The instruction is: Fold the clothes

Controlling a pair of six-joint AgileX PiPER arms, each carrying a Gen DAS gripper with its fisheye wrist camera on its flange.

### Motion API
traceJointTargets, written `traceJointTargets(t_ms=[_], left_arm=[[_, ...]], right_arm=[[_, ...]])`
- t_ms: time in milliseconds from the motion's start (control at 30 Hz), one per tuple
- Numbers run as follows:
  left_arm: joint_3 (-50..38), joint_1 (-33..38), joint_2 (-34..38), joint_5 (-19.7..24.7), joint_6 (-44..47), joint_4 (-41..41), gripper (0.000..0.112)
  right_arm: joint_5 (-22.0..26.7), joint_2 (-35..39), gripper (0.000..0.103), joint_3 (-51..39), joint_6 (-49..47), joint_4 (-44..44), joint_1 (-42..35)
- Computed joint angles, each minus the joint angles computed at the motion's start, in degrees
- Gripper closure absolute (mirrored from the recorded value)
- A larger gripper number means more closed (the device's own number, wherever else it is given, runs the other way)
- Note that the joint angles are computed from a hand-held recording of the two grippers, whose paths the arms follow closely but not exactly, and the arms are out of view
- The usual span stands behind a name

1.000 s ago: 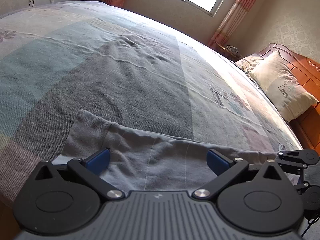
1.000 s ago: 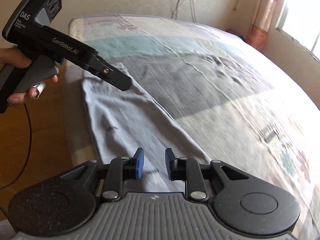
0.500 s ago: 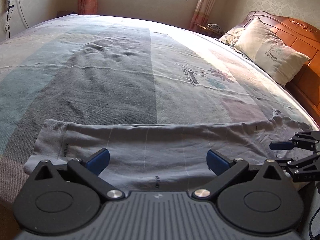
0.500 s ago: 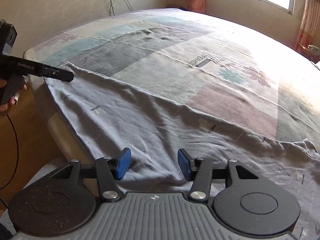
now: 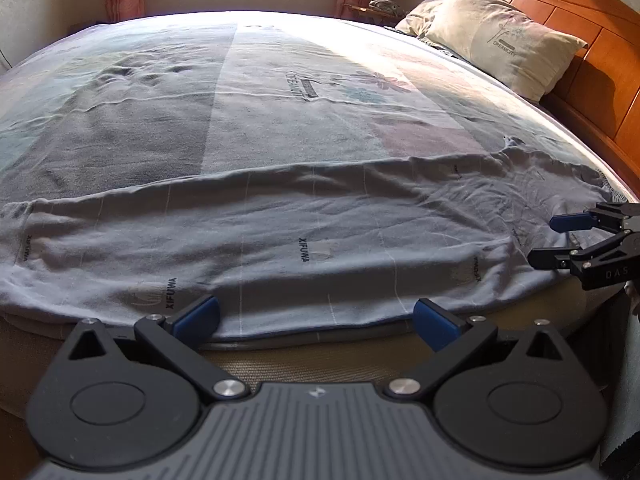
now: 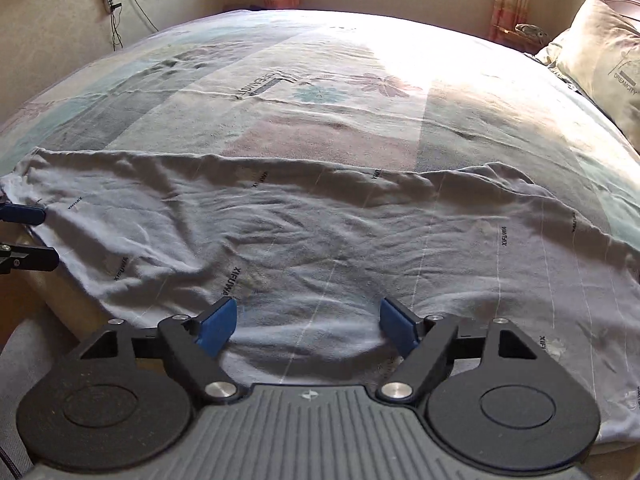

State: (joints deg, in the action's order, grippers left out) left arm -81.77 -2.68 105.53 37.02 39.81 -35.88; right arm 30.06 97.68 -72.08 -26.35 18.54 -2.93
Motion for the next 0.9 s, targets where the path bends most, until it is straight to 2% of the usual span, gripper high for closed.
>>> traceJointTargets(t_ms=[67, 133, 333, 433, 567, 667, 800, 900], left_arm=[[1.1, 0.5, -0.6, -0.5, 1.7, -1.5, 0.010], [1.9, 0.4, -1.4, -0.9, 0.7, -0.2, 0.010], [-2.2, -1.5, -1.9, 0.3, -8.1, 8.4, 0.010], [-10.9, -2.1, 2.3, 4.4, -7.3, 6.1, 0.010], [-24.3, -5.0, 11.6, 9.1, -8.3, 7.6, 0.010], [-35.9, -6.4, 20.1, 13.7, -11.9, 10.4, 0.010], [-45.4, -6.5, 26.6, 14.8, -16.1, 12.9, 0.010], [-54.1, -6.9, 29.8, 20.5, -20.3, 15.7, 0.010]], right_arm=[[-1.4, -0.1, 0.004, 1.0, 0.6, -0.5, 0.7], [-1.2, 0.1, 0.001, 0.8, -0.1, 0.5, 0.6], [-3.5, -1.7, 0.000, 4.4, -7.9, 6.5, -0.7], [-4.4, -2.0, 0.000, 5.3, -10.4, 8.7, -1.0], [-5.4, -2.2, 0.000, 6.2, -12.2, 10.3, -1.1], [-6.0, -2.3, 0.000, 6.6, -13.2, 11.4, -1.1], [-6.0, -2.3, 0.000, 6.7, -13.8, 11.8, -1.2], [-6.6, -2.5, 0.000, 7.3, -15.7, 13.7, -1.4]])
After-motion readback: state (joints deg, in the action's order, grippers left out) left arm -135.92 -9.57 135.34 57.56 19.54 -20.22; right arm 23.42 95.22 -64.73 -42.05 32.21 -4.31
